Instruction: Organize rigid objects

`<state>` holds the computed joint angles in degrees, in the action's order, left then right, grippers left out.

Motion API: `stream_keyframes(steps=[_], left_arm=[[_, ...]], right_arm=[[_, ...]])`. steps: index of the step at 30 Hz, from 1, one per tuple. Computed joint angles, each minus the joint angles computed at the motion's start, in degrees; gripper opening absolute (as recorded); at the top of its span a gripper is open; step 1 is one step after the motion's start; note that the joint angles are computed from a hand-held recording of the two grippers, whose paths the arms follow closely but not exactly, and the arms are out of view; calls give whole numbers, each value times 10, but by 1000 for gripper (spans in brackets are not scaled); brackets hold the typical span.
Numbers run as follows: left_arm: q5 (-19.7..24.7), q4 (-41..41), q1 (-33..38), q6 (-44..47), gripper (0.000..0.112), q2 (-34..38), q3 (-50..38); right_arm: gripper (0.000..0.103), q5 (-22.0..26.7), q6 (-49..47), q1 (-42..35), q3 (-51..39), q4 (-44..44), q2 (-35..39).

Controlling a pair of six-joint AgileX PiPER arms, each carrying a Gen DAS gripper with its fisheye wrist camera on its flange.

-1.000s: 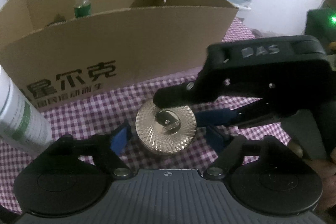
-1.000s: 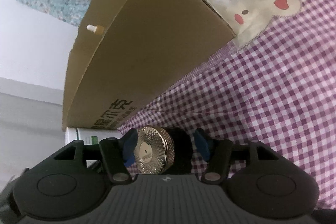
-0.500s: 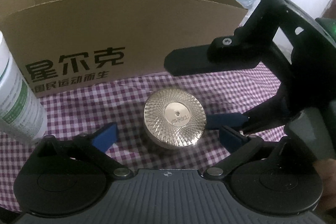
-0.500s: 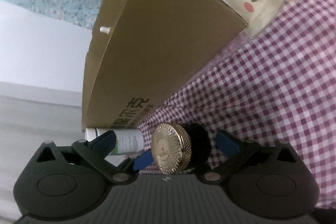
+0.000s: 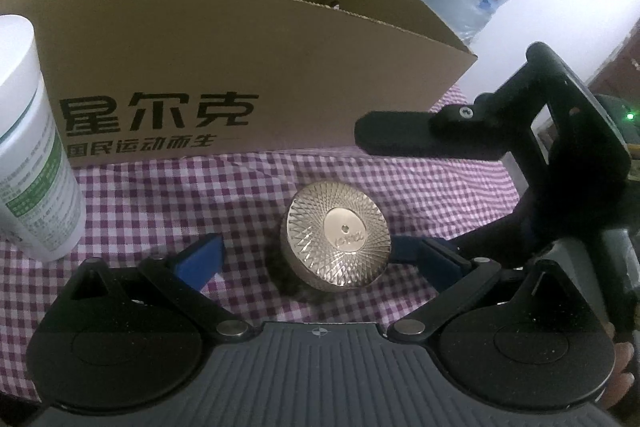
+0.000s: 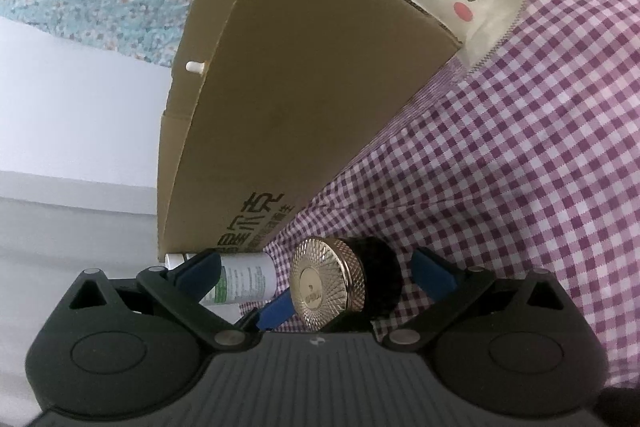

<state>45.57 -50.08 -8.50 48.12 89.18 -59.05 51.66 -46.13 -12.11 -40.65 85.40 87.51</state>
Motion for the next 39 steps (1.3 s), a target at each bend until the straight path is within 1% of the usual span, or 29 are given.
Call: stream_keyframes(steps=[2, 5, 7, 10, 14, 17, 19, 20, 22, 23, 25, 26, 29, 30, 33, 37, 39], left_arm=[[2, -7, 2, 8, 103, -2, 7], [16, 5, 9, 11, 103, -8, 1], [8, 20, 0, 14, 103, -12, 3], [-17, 65, -28, -24, 102, -26, 4], [-51, 72, -41, -5, 101, -60, 28], [-77, 86, -53, -2, 97, -81, 40], [-87, 90, -59, -2, 95, -86, 42], [-92, 86, -59, 6, 94, -83, 43], [-96, 91, -65, 9, 89, -82, 40], [-97, 96, -68, 8, 84, -81, 38], [-105, 111, -81, -4, 79, -77, 36], [-109, 108, -83, 0, 77, -72, 35], [-113, 99, -88, 8, 72, -67, 37], [-115, 91, -84, 20, 71, -65, 41], [-117, 84, -86, 26, 67, -57, 40], [-110, 80, -83, 30, 62, -52, 39], [-117, 86, -89, 26, 62, -54, 42]], right_arm=[[103, 2, -2, 4, -8, -16, 0], [103, -8, -5, 12, -12, -15, -1], [103, -9, -3, 12, -9, -12, -2], [103, -16, 10, 14, -10, -25, -9], [103, -104, 23, 54, -1, -88, -75], [102, -156, 40, 91, 0, -153, -112], [98, -190, 61, 118, -1, -200, -128], [97, -206, 73, 132, -2, -223, -132], [91, -220, 78, 146, -3, -240, -134], [89, -221, 78, 150, -6, -240, -131], [82, -227, 73, 158, -7, -234, -129], [81, -231, 68, 162, -8, -229, -127], [72, -234, 51, 166, -11, -208, -121], [67, -232, 47, 165, -11, -201, -119], [63, -236, 37, 163, -8, -175, -113], [57, -206, 5, 133, 4, -127, -109], [53, -199, 0, 128, 8, -114, -104]])
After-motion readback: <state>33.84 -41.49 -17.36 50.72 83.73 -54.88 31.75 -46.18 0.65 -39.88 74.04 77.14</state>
